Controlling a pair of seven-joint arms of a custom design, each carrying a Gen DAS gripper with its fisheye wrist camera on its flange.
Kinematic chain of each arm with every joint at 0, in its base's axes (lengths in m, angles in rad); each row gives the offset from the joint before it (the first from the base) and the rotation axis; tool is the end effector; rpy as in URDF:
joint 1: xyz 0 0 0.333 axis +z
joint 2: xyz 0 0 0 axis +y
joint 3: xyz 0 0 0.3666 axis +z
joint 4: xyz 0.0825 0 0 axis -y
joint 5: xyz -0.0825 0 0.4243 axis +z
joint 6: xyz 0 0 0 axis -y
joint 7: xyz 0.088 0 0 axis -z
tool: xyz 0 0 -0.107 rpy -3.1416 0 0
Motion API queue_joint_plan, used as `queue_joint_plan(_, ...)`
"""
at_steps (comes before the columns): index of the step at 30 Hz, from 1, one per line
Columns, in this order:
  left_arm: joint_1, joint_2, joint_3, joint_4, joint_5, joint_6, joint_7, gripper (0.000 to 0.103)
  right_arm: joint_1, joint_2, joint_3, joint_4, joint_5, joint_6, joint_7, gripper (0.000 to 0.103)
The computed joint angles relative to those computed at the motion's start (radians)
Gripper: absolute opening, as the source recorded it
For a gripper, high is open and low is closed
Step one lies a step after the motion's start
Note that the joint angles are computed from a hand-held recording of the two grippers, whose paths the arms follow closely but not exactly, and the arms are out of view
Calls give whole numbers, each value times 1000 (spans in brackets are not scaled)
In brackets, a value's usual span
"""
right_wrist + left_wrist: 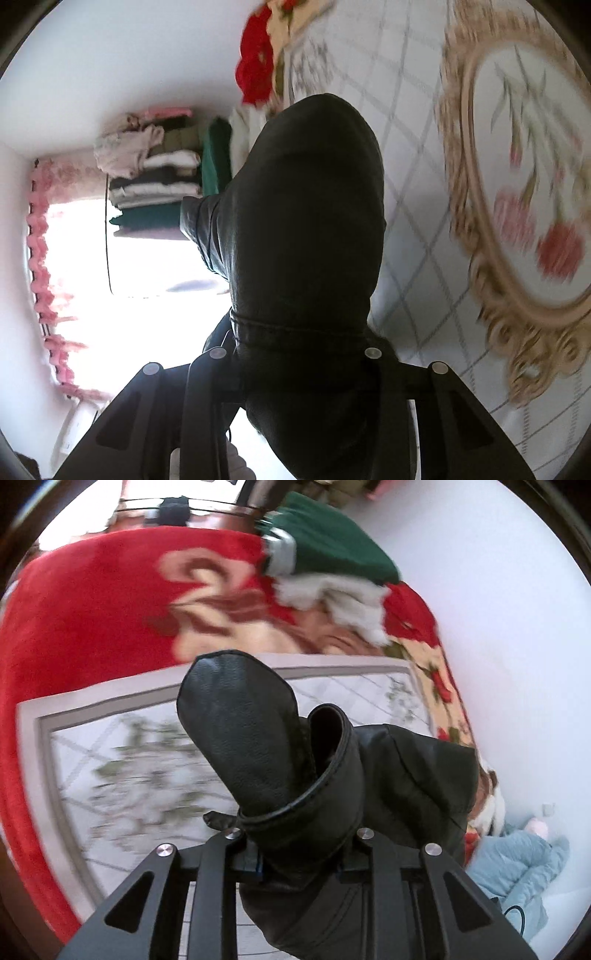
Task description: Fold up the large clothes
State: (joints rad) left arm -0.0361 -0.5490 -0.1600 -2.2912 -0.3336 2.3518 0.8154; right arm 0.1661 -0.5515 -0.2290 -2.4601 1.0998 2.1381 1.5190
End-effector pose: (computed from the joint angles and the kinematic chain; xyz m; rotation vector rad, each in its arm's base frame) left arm 0.4345 -0.1080 0.6571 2.6990 -1.2260 0.9844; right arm 0.4265 -0.0016 0.5616 -1.0445 1.8453 0.7304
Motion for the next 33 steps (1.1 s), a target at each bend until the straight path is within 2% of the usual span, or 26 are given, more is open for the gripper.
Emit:
queue_joint_plan(7, -64, 305, -72, 271, 32, 94, -22, 21, -78, 175, -84, 205, -18, -38, -40, 36)
queue_joint_plan(12, -142, 563, -103, 496, 140, 164, -101, 21, -170, 393, -146, 400, 34, -123, -147, 36)
queue_joint_plan(18, -253, 852, -71, 769, 207, 181, -133, 21, -299, 671, -147, 623, 127, -226, -233, 36)
queue_joint_plan(24, -323, 1085, -38, 1016, 230, 123, -83, 21, -429, 904, -89, 802, 192, -292, -242, 36)
queue_joint_plan(26, -331, 1130, -36, 1062, 231, 95, -49, 26, -469, 971, -69, 858, 185, -312, -209, 38)
queue_joint_plan(28, -340, 1166, -32, 1109, 236, 48, -14, 34, -496, 1009, -47, 888, 169, -320, -189, 45)
queue_joint_plan(30, -343, 1188, -28, 1143, 234, -3, 2, 40, -515, 1034, -30, 922, 114, -344, -161, 57)
queue_joint_plan(32, -345, 1212, -20, 1201, 245, -102, 23, 61, -512, 1038, -24, 961, 17, -348, -123, 63)
queue_joint_plan(33, -347, 1208, -20, 1204, 251, -120, 40, 66, -508, 1033, -21, 973, -30, -348, -103, 67)
